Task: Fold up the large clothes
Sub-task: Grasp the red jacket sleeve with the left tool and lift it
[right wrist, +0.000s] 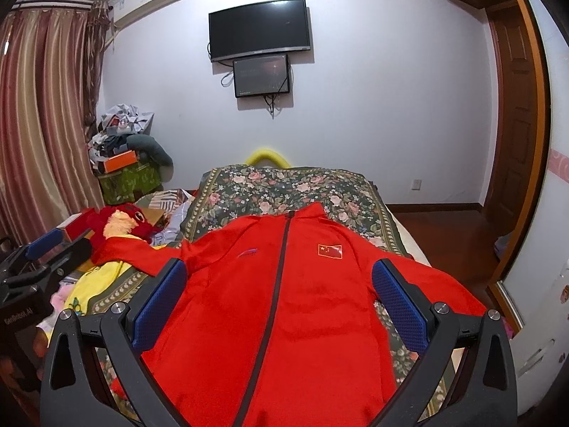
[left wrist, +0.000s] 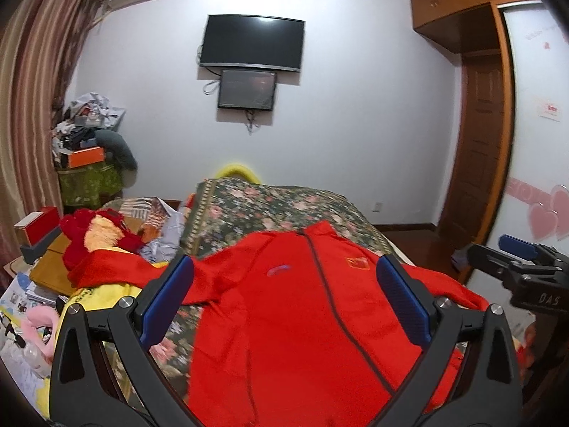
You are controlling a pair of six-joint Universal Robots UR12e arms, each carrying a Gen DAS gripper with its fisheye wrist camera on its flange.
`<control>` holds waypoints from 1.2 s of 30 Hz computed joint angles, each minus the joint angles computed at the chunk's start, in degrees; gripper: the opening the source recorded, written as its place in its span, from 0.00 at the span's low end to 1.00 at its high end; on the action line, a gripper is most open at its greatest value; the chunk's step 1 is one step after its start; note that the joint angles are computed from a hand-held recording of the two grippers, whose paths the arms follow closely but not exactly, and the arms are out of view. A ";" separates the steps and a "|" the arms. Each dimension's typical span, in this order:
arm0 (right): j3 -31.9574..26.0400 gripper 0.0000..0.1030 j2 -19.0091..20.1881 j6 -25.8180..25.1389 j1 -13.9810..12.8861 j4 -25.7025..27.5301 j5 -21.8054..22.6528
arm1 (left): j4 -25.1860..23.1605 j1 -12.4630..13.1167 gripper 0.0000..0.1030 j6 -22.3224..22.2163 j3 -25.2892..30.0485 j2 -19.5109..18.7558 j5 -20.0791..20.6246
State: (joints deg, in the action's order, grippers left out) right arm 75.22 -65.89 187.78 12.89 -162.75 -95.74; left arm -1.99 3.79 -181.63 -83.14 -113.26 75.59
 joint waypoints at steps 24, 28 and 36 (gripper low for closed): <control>-22.66 1.00 15.61 -2.15 -1.21 29.10 2.67 | -39.06 10.44 0.98 -11.74 23.91 -16.62 -3.60; -25.22 1.00 17.30 -0.93 -1.58 33.41 4.19 | -45.06 12.45 0.86 -16.28 29.51 -20.44 -10.07; -26.86 1.00 18.61 -1.24 -1.89 35.56 5.36 | -46.84 15.06 0.66 -28.90 36.23 -26.61 -16.94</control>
State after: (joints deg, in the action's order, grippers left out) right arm 48.36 -47.28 186.54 11.00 -127.18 -90.38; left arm -48.82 18.85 -210.53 -46.91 -139.88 58.65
